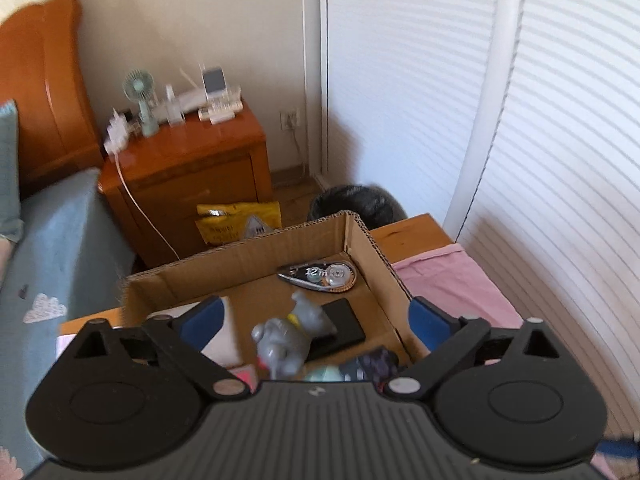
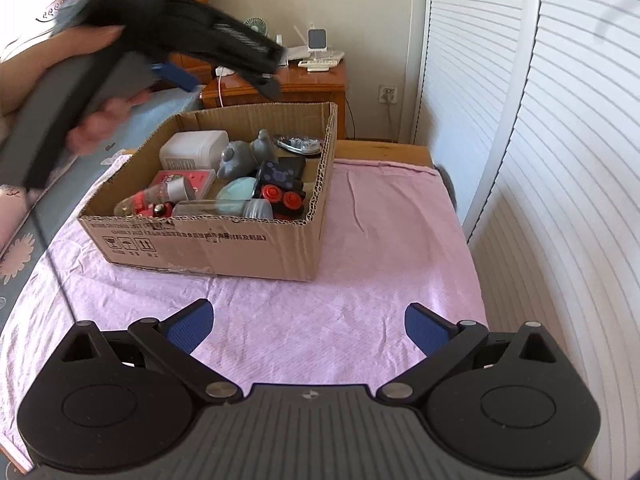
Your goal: Organize rigid objects
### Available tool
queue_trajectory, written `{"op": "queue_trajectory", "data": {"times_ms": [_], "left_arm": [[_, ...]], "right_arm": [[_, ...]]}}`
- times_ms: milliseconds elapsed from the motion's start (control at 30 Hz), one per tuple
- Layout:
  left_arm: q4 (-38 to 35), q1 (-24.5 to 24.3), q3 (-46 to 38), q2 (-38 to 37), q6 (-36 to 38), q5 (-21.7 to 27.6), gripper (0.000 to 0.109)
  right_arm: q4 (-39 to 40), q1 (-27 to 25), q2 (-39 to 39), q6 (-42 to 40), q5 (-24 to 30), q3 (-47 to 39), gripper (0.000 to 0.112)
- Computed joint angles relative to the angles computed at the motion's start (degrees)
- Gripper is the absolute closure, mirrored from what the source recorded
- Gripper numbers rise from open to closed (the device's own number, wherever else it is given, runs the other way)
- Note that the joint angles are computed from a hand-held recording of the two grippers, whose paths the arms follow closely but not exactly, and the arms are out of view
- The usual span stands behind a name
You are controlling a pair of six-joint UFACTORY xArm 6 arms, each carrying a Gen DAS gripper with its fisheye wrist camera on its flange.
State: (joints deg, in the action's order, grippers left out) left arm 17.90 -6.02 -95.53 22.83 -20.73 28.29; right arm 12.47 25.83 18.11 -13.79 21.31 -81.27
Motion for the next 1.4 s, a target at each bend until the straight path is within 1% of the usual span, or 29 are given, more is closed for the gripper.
{"op": "queue_trajectory", "data": {"times_ms": [100, 233, 300, 333, 433, 533, 567, 700, 767, 933, 1067, 1400], "left_arm": [[6.3, 0.0, 12.3, -9.3, -5.4, -5.3, 0.007], [11.7, -0.3, 24.4, -19.0, -12.9, -8.3, 0.006], [19.1, -0.5, 29.8, -23.7, -21.6, -8.6, 0.006], [23.9, -0.8, 32.0, -25.8, -26.8, -7.9, 0.006], [33.2, -2.4, 37.6, -31.2, -38.3, -4.5, 0.006], [38.0, -4.9, 40.7, -34.9, -44.6, 1.1, 0.006], [38.4, -5.9, 41.4, -35.7, -46.0, 2.9, 0.006], [34.6, -7.9, 44.4, -38.5, -47.2, 5.2, 0.006], [32.7, -8.8, 44.3, -38.7, -46.5, 7.0, 0.006], [34.6, -9.8, 45.4, -39.9, -48.7, 7.5, 0.006], [35.8, -10.5, 45.6, -40.1, -50.1, 9.1, 0.006], [35.5, -10.6, 45.6, -40.1, -50.8, 10.2, 0.006]], "right_arm": [[-1.6, 0.2, -1.5, 1.8, -0.3, 1.4, 0.009], [-4.3, 0.4, -3.4, 5.1, -0.3, 3.3, 0.009], [-6.4, 0.4, -4.2, 7.5, -0.1, 3.9, 0.009], [-7.7, 0.5, -4.6, 9.0, -0.2, 4.5, 0.009], [-12.7, 0.5, -5.5, 14.5, -0.2, 5.4, 0.009], [-15.7, 0.5, -6.5, 18.2, -0.4, 6.2, 0.009], [-15.8, 0.6, -6.9, 18.7, -0.5, 6.5, 0.009], [-16.5, 0.9, -8.4, 19.8, -1.5, 7.7, 0.009], [-17.6, 1.1, -9.1, 20.6, -1.7, 8.2, 0.009], [-19.6, 1.4, -9.8, 21.9, -1.7, 8.7, 0.009], [-19.8, 1.5, -9.8, 22.0, -1.6, 8.6, 0.009], [-19.1, 1.9, -9.9, 20.8, -1.3, 8.5, 0.009]]}}
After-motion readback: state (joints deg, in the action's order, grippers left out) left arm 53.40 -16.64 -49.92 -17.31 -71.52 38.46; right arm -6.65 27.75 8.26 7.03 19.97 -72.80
